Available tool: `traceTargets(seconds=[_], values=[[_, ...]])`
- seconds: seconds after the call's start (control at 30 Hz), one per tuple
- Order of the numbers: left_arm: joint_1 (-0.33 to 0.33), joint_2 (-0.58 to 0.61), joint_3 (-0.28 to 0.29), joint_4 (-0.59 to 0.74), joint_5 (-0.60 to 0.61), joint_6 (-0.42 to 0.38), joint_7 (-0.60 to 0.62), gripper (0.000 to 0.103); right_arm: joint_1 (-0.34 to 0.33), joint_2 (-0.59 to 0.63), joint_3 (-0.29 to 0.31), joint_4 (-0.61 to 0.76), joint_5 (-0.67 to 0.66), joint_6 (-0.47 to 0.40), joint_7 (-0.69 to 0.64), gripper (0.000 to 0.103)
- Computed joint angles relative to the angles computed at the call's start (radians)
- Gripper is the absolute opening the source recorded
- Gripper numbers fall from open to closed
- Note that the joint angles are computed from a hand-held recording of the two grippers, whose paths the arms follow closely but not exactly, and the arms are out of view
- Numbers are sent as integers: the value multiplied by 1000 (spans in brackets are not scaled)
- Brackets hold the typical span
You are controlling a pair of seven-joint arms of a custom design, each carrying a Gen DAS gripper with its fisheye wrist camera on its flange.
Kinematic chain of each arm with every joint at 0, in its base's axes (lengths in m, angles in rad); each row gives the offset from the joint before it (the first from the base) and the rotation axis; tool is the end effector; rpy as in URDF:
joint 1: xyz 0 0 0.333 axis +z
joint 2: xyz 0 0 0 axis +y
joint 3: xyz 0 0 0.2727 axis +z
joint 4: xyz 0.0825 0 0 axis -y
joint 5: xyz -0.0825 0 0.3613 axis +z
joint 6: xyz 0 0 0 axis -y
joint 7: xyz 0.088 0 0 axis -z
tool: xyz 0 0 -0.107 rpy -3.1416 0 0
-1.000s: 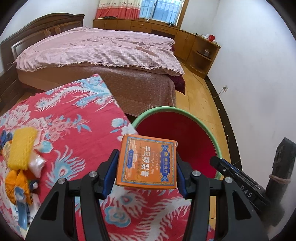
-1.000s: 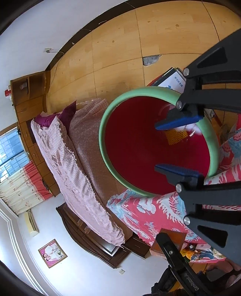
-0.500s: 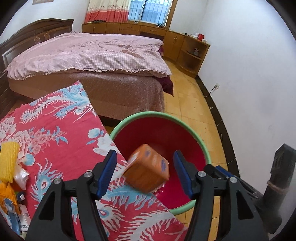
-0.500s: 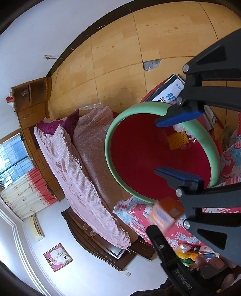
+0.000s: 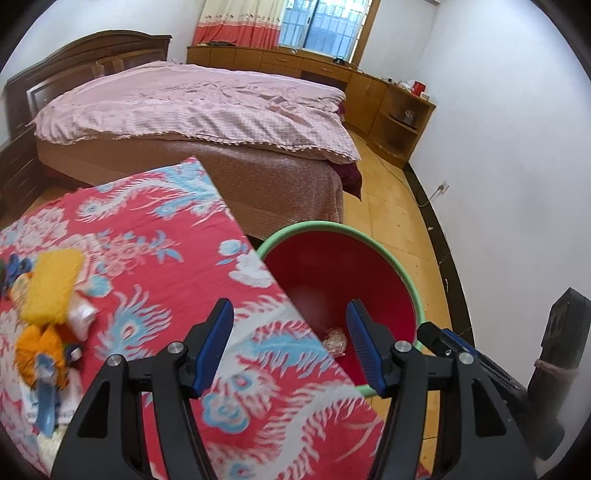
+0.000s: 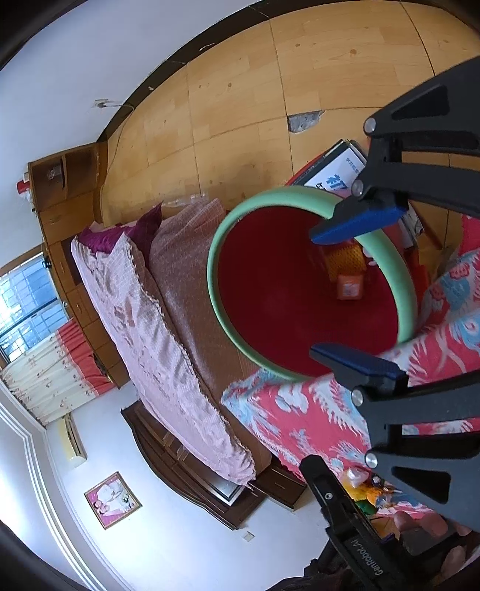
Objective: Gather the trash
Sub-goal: 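Carry the sock and orange box to the red bucket and release both, then return to the table and grasp another crumpled white paper with the left tool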
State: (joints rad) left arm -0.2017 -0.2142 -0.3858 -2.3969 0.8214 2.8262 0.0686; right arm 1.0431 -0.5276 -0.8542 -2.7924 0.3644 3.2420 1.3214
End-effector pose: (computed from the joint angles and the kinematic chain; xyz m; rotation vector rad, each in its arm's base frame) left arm 0.3880 -0.3066 0.4202 -1.9945 1.6581 -0.9247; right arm 0.4115 0.0563 0.3676 -1.5910 1.6467 -0.2085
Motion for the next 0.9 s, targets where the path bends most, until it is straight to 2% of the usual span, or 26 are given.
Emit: traceTargets(seconds=[0.27,0.5,0.63,0.77,0.9], values=[[-1,-217,-26,-173,-114,-49,0,63,-97,-73,141,-60,-1,-30,14,63],[-19,-418,-44,-328,-269,-101,26,63,-187,-134,285,-108,22,-81,20,68],[-42,-520,-46,-403,-349,-141,58,63,-209,-159,339,-127,46,-105,19,70],[-69,-604,-47,-469,-416,-181,78,63,-221,-182,388,-150,65,-115,23,78],[-94,-676,-47,-528,-470,-223,82,63,-227,-189,428,-161,73,-129,27,79]])
